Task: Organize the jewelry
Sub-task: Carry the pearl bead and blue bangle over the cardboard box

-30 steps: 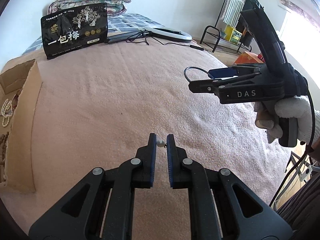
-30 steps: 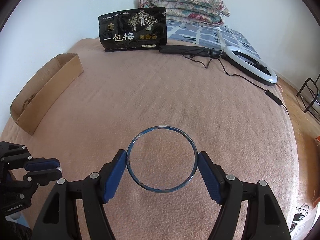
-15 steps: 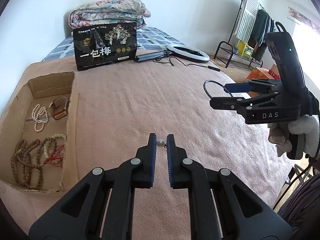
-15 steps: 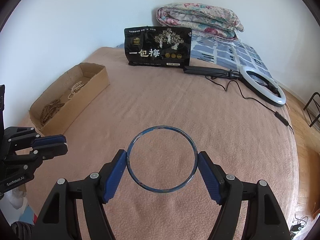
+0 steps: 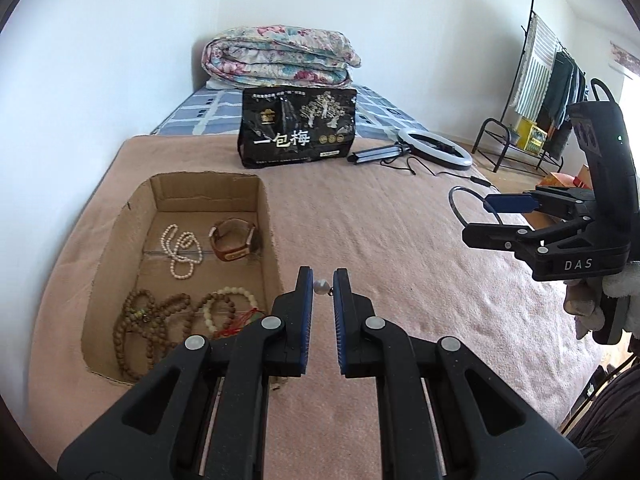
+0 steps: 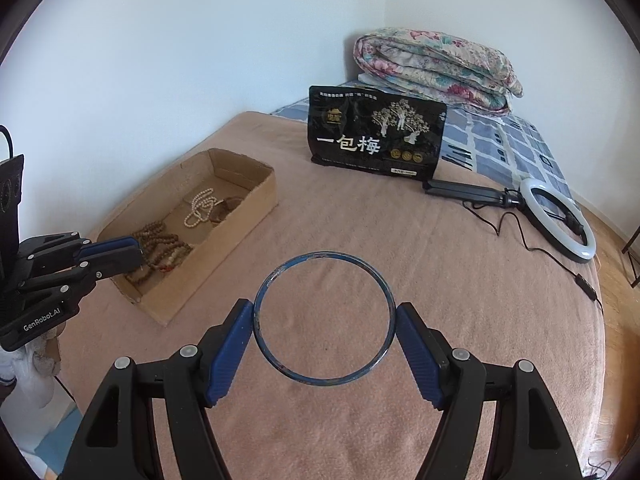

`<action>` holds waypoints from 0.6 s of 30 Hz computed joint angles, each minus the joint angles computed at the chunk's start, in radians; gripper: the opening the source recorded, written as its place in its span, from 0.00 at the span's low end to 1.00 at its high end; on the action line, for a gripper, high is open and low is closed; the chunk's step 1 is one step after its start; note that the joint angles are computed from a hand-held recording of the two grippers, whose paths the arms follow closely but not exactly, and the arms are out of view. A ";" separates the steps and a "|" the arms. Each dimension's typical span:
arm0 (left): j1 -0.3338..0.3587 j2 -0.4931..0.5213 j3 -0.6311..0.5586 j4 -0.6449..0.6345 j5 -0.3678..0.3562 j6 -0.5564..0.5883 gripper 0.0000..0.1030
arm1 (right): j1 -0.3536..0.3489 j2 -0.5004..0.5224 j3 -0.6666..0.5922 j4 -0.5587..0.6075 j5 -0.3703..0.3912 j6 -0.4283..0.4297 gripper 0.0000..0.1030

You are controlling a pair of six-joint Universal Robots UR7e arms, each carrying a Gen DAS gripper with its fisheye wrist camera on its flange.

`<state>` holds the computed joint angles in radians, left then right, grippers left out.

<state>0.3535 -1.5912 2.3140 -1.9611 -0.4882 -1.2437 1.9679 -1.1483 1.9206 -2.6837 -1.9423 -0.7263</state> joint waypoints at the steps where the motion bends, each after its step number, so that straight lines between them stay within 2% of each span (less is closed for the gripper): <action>1: -0.004 -0.019 -0.001 0.045 0.006 -0.027 0.08 | 0.008 0.008 -0.002 -0.001 0.003 0.003 0.72; 10: -0.024 -0.151 -0.017 0.359 0.026 -0.219 0.08 | 0.066 0.084 -0.024 -0.008 0.025 0.033 0.72; 18: -0.027 -0.210 -0.033 0.528 0.028 -0.322 0.08 | 0.102 0.150 -0.063 -0.002 0.039 0.056 0.72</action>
